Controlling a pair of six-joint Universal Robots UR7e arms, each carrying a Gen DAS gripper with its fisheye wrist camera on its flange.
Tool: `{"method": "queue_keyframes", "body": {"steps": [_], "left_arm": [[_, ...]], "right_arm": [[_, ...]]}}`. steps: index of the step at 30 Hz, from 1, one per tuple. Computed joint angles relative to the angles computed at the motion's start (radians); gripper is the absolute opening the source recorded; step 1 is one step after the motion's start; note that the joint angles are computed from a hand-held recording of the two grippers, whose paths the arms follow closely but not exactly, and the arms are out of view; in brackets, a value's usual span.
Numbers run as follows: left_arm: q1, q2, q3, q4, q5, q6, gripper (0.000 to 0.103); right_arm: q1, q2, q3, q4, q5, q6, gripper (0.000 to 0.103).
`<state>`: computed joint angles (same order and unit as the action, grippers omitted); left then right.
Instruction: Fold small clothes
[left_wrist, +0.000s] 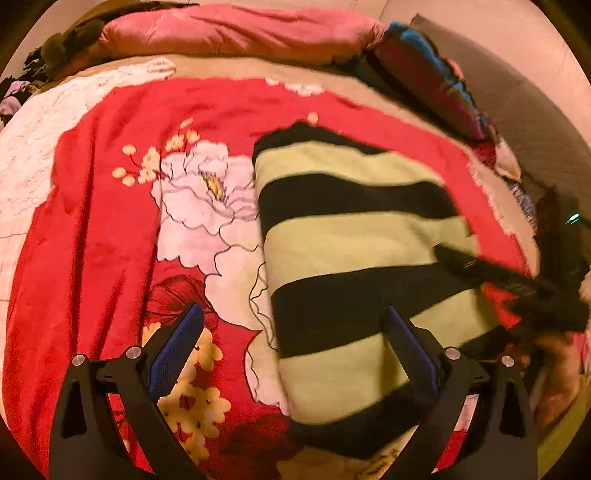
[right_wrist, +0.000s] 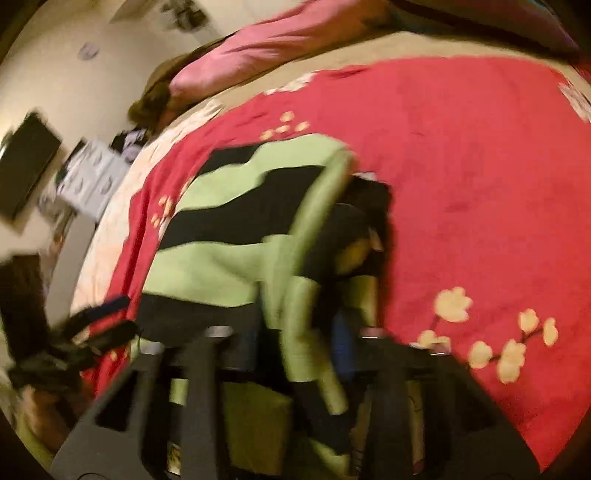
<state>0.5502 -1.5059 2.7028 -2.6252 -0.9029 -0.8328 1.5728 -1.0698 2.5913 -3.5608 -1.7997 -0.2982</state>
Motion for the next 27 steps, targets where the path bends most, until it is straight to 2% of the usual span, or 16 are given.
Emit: {"method": "queue_keyframes", "body": {"steps": [2, 3, 4, 6, 10, 11, 13, 14, 15, 16, 17, 18, 19, 23, 25, 27], "left_arm": [[0.024, 0.025, -0.003, -0.035, -0.007, 0.021, 0.097], [0.035, 0.039, -0.003, -0.06, -0.011, 0.035, 0.097], [0.043, 0.049, -0.005, -0.075, -0.013, 0.045, 0.097], [0.052, 0.063, -0.007, -0.091, -0.012, 0.056, 0.097], [0.08, 0.103, -0.013, -0.151, -0.02, 0.094, 0.097], [0.086, 0.111, -0.014, -0.166, -0.025, 0.101, 0.097], [0.106, 0.127, -0.015, -0.21, -0.042, 0.12, 0.097], [0.126, 0.139, -0.015, -0.25, -0.066, 0.14, 0.096], [0.145, 0.151, -0.013, -0.296, -0.093, 0.159, 0.087], [0.176, 0.169, -0.01, -0.373, -0.146, 0.19, 0.067], [0.197, 0.185, -0.006, -0.434, -0.187, 0.195, 0.061], [0.198, 0.194, -0.004, -0.453, -0.186, 0.196, 0.06], [0.19, 0.197, -0.005, -0.447, -0.181, 0.196, 0.053], [0.135, 0.139, 0.007, -0.395, -0.154, 0.183, 0.04], [0.101, 0.068, 0.016, -0.326, -0.136, 0.161, 0.038], [0.047, -0.018, 0.017, -0.189, -0.085, 0.122, 0.038]], "right_arm": [[0.037, 0.023, -0.003, -0.051, -0.071, -0.014, 0.066], [0.067, 0.058, -0.014, -0.097, -0.15, -0.026, 0.078], [0.074, 0.078, -0.016, -0.125, -0.186, -0.04, 0.079], [0.048, 0.075, -0.02, -0.107, -0.151, -0.058, 0.079], [-0.076, 0.026, -0.002, -0.031, 0.027, -0.039, 0.077], [-0.103, 0.017, 0.001, -0.015, 0.074, -0.037, 0.075], [-0.156, 0.0, 0.01, 0.025, 0.188, -0.042, 0.063], [-0.169, -0.001, 0.01, 0.039, 0.225, -0.045, 0.063], [-0.173, 0.007, 0.006, 0.041, 0.24, -0.048, 0.063], [-0.169, 0.015, 0.002, 0.042, 0.24, -0.058, 0.063], [-0.169, 0.019, -0.001, 0.045, 0.244, -0.064, 0.062], [-0.174, 0.018, -0.001, 0.056, 0.26, -0.065, 0.057], [-0.174, 0.016, -0.001, 0.061, 0.274, -0.066, 0.054], [-0.137, 0.004, 0.014, 0.042, 0.285, -0.065, 0.05], [-0.107, 0.005, 0.02, 0.026, 0.284, -0.066, 0.05], [-0.064, 0.024, 0.013, 0.02, 0.273, -0.054, 0.05]]}}
